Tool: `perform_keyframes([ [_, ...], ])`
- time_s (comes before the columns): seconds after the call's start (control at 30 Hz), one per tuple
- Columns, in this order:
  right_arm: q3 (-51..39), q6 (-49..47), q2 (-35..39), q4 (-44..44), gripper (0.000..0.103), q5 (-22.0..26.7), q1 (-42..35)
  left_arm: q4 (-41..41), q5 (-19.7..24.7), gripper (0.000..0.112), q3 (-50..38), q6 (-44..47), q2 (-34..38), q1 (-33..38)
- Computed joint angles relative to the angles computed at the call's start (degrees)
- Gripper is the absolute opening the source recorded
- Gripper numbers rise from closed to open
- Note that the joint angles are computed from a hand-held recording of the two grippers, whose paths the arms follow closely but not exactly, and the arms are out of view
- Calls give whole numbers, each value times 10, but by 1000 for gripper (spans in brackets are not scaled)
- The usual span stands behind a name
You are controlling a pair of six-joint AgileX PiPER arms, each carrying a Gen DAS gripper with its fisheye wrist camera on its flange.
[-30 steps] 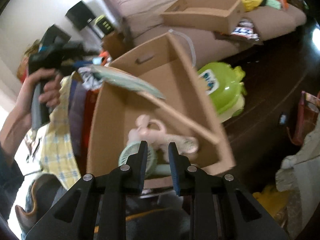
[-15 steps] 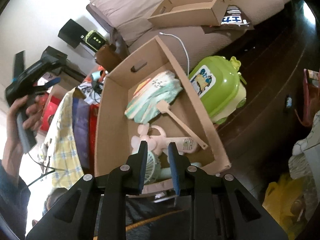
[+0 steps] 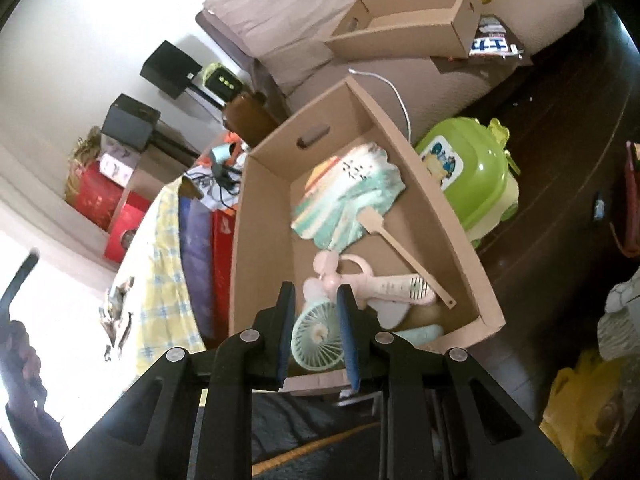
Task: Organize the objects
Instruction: 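Withdraw both grippers from the box back toward the table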
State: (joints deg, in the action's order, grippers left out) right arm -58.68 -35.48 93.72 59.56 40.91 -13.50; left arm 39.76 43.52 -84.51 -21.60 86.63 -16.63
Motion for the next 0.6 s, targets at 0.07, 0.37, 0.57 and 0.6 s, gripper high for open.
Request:
perform_keyframes([
  [0.07, -6, 22, -7, -10, 22, 0, 6, 2, 4, 100, 27, -10, -32, 29],
  [0.37, -82, 194, -62, -145, 22, -12, 157, -246, -15, 100, 51, 197, -92, 231],
  [0.57, -221, 414, -77, -379, 22, 29, 297, -388, -23, 100, 70, 315, -114, 337],
  [0.6, -252, 435, -75, -410, 22, 42, 319, -408, -24, 100, 71, 334, -113, 353],
])
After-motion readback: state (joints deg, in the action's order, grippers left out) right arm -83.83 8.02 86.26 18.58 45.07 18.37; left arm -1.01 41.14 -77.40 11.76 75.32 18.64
